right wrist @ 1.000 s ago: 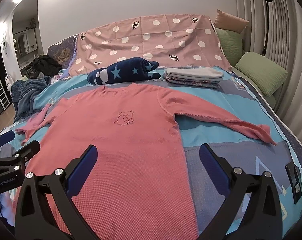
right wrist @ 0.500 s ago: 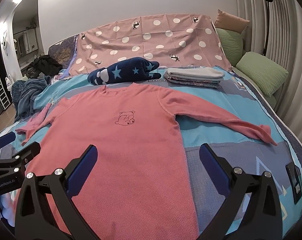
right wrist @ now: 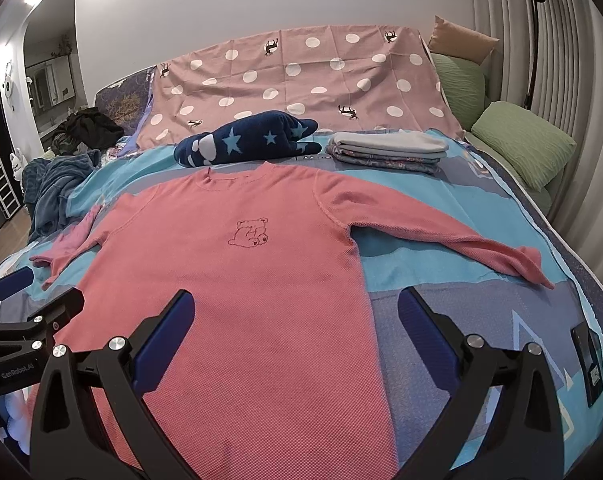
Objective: Fold small clothes
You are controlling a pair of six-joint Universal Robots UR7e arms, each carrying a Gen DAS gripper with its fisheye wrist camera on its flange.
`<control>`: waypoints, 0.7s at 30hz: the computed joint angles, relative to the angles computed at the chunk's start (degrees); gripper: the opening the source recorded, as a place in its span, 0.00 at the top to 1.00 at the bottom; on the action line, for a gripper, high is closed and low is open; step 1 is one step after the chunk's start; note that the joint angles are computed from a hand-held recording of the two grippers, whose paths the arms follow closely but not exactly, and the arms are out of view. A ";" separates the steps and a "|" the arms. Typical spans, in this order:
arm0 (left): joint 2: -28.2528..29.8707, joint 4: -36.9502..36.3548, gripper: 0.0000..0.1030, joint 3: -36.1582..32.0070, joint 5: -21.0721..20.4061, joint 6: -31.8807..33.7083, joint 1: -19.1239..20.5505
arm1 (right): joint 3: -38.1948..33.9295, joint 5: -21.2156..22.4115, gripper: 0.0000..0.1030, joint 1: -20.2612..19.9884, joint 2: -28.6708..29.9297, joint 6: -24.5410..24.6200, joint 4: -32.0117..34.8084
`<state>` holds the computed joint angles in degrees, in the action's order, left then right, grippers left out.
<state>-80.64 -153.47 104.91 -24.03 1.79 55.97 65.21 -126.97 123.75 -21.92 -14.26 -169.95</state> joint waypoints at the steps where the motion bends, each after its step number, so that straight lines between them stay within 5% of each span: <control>1: 0.05 0.18 0.02 -0.02 -0.01 -0.14 0.02 | 0.01 -0.05 0.01 0.02 -0.02 0.17 0.11; 21: -0.72 1.71 0.02 0.45 -1.54 -2.42 1.00 | -0.22 -0.74 0.01 -0.07 0.63 0.49 1.58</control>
<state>-81.35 -151.76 105.36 -25.57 -0.63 56.96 64.99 -127.71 123.67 -21.28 -13.77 -168.37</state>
